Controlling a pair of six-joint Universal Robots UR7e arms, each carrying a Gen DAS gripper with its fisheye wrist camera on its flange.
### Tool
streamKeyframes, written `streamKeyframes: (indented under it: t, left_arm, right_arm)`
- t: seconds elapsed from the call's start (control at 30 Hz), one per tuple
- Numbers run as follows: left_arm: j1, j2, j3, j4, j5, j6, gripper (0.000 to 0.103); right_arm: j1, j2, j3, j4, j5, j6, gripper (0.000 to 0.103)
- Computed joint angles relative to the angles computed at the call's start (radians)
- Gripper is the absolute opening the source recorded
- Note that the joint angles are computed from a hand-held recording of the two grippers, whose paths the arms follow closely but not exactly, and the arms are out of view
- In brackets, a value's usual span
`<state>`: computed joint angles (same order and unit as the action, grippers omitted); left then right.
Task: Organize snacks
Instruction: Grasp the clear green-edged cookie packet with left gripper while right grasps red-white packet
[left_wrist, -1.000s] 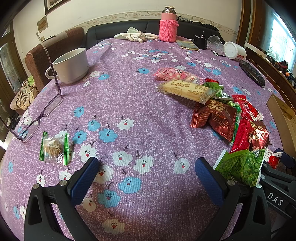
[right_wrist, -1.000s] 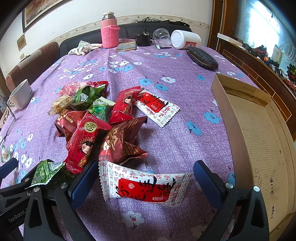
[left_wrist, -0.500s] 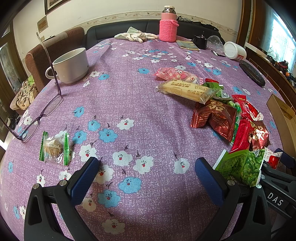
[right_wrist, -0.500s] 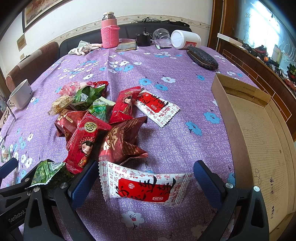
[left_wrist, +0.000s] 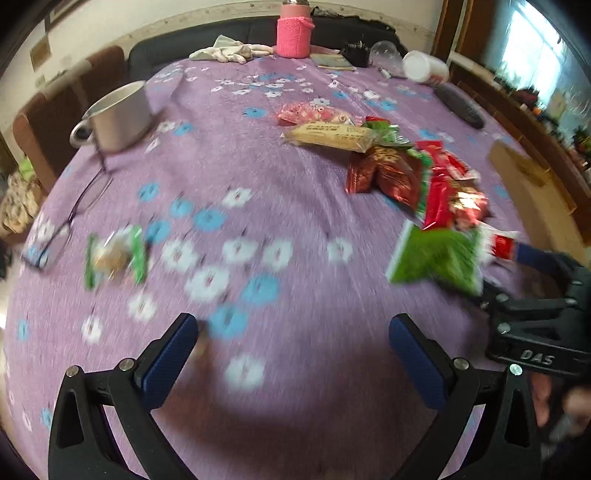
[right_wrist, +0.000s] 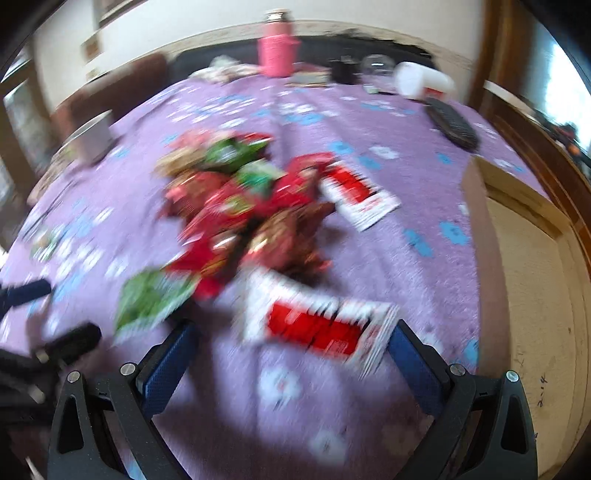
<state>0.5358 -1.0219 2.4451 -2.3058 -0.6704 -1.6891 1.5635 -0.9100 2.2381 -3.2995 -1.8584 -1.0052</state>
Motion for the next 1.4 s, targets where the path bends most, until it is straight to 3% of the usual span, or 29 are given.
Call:
streamKeyframes:
  t: [0.07, 0.23, 0.3, 0.33, 0.37, 0.5, 0.63, 0.73, 0.8, 0.83, 1.07, 1.23, 1.3, 1.4]
  left_arm:
    - [-0.077, -0.054, 0.060, 0.014, -0.016, -0.071, 0.103]
    - [-0.182, -0.242, 0.127, 0.352, -0.047, -0.398, 0.102]
    - [-0.187, -0.320, 0.156, 0.408, -0.047, -0.476, 0.091]
    - [-0.180, -0.367, 0.176, 0.414, -0.035, -0.498, 0.074]
    - [-0.164, -0.389, 0.178, 0.414, -0.032, -0.494, 0.065]
    - [-0.057, -0.376, 0.162, 0.342, 0.010, -0.398, 0.064]
    - [0.008, -0.334, 0.112, 0.393, 0.028, -0.374, 0.064]
    - [0.057, -0.328, 0.109, 0.345, 0.045, -0.320, 0.064]
    - [0.075, -0.301, 0.082, 0.389, 0.059, -0.319, 0.057]
    - [0.079, -0.281, 0.062, 0.424, 0.059, -0.328, 0.047]
    - [0.027, -0.164, 0.075, 0.190, 0.063, -0.166, 0.044]
    - [-0.021, -0.068, 0.085, -0.025, 0.050, -0.057, 0.043]
    - [-0.034, -0.039, 0.083, -0.069, 0.046, -0.037, 0.044]
    - [-0.053, -0.008, 0.081, -0.098, 0.048, -0.030, 0.044]
  right_arm:
    - [-0.016, -0.039, 0.021, 0.056, 0.026, -0.039, 0.098]
    - [-0.053, -0.150, 0.062, 0.183, 0.115, -0.113, 0.082]
    - [-0.067, -0.190, 0.073, 0.228, 0.155, -0.136, 0.081]
    - [-0.075, -0.207, 0.080, 0.237, 0.183, -0.150, 0.079]
    - [-0.080, -0.219, 0.084, 0.250, 0.203, -0.159, 0.073]
    - [-0.101, -0.266, 0.094, 0.309, 0.258, -0.177, 0.068]
    - [-0.123, -0.313, 0.109, 0.340, 0.310, -0.204, 0.068]
    - [-0.131, -0.335, 0.104, 0.373, 0.323, -0.207, 0.068]
    - [-0.131, -0.340, 0.091, 0.401, 0.319, -0.197, 0.059]
    - [-0.129, -0.339, 0.084, 0.411, 0.311, -0.190, 0.056]
    - [-0.082, -0.255, 0.015, 0.422, 0.204, -0.123, 0.049]
    - [-0.035, -0.131, -0.030, 0.327, 0.097, -0.084, 0.048]
    - [-0.035, -0.102, -0.026, 0.273, 0.089, -0.078, 0.032]
    - [-0.042, -0.109, -0.003, 0.238, 0.094, -0.083, 0.025]
